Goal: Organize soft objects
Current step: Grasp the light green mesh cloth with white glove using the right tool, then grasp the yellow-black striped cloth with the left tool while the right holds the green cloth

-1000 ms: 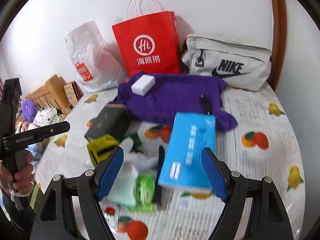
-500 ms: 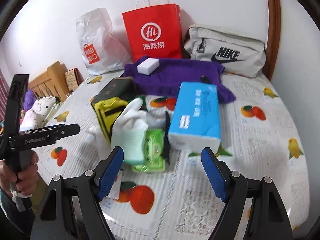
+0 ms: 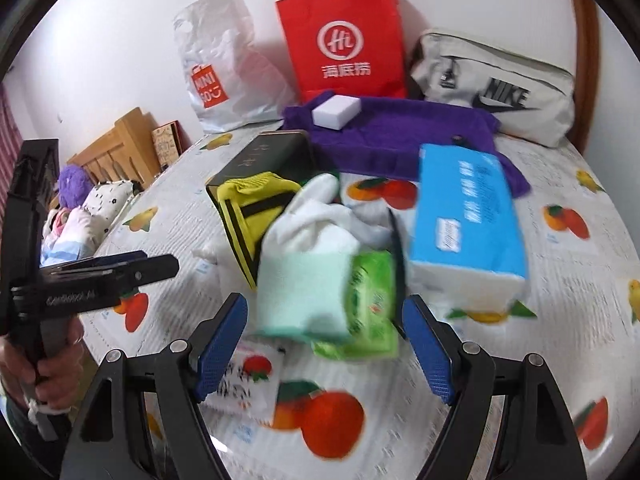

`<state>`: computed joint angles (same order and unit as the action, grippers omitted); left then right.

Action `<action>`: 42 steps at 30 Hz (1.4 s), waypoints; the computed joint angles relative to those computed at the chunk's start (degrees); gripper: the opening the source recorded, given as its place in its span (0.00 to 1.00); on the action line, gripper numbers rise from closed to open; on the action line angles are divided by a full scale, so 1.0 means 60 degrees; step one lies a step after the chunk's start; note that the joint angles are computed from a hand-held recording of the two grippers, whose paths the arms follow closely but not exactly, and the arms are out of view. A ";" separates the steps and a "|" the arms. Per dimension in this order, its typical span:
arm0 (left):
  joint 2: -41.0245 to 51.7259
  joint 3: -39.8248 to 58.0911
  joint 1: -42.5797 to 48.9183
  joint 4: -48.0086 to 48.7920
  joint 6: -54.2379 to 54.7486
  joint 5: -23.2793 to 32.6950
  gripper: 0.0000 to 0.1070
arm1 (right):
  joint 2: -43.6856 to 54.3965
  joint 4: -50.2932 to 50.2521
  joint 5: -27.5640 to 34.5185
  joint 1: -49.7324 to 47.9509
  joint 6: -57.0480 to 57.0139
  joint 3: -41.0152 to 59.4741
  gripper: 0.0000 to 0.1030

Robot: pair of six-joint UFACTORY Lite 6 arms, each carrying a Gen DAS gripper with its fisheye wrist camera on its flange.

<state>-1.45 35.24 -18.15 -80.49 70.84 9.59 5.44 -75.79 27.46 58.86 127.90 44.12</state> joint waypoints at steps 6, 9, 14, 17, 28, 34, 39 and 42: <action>0.0230 0.0034 0.0404 -0.0510 0.0793 0.0262 0.68 | 0.2143 -0.0019 -0.0489 -0.0543 -0.0891 0.1759 0.77; 0.0320 0.0050 0.0452 -0.0898 0.1246 0.0227 0.68 | 0.2991 0.0149 0.0496 -0.0184 -0.1461 0.2631 0.61; 0.0335 0.0028 0.0432 -0.1307 0.1752 0.0187 0.68 | 0.2874 -0.0282 0.0496 -0.0076 -0.1354 0.2698 0.13; 0.0231 -0.0054 0.0447 -0.1399 0.1914 0.0246 0.68 | 0.2345 -0.0616 0.0374 0.0035 -0.0885 0.2403 0.13; -0.0267 -0.0395 0.0691 -0.1513 0.2120 0.0773 0.68 | -0.0313 -0.0926 0.0723 0.0560 -0.0016 0.0691 0.13; -0.0121 -0.0269 0.0414 -0.2959 0.3527 0.1437 0.67 | -0.1624 -0.0381 0.1338 0.0915 -0.0182 -0.0335 0.13; 0.0741 0.0387 -0.0260 -0.4098 0.4474 0.1712 0.67 | -0.2588 -0.0929 0.1271 0.1068 0.0689 -0.1223 0.13; 0.1431 0.0970 -0.0656 -0.4684 0.4909 0.1564 0.61 | -0.3209 -0.2314 0.0690 0.0881 0.2092 -0.1793 0.13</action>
<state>7.14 41.06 -22.08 -108.59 100.29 18.97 -13.81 -89.67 31.60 64.15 140.45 33.36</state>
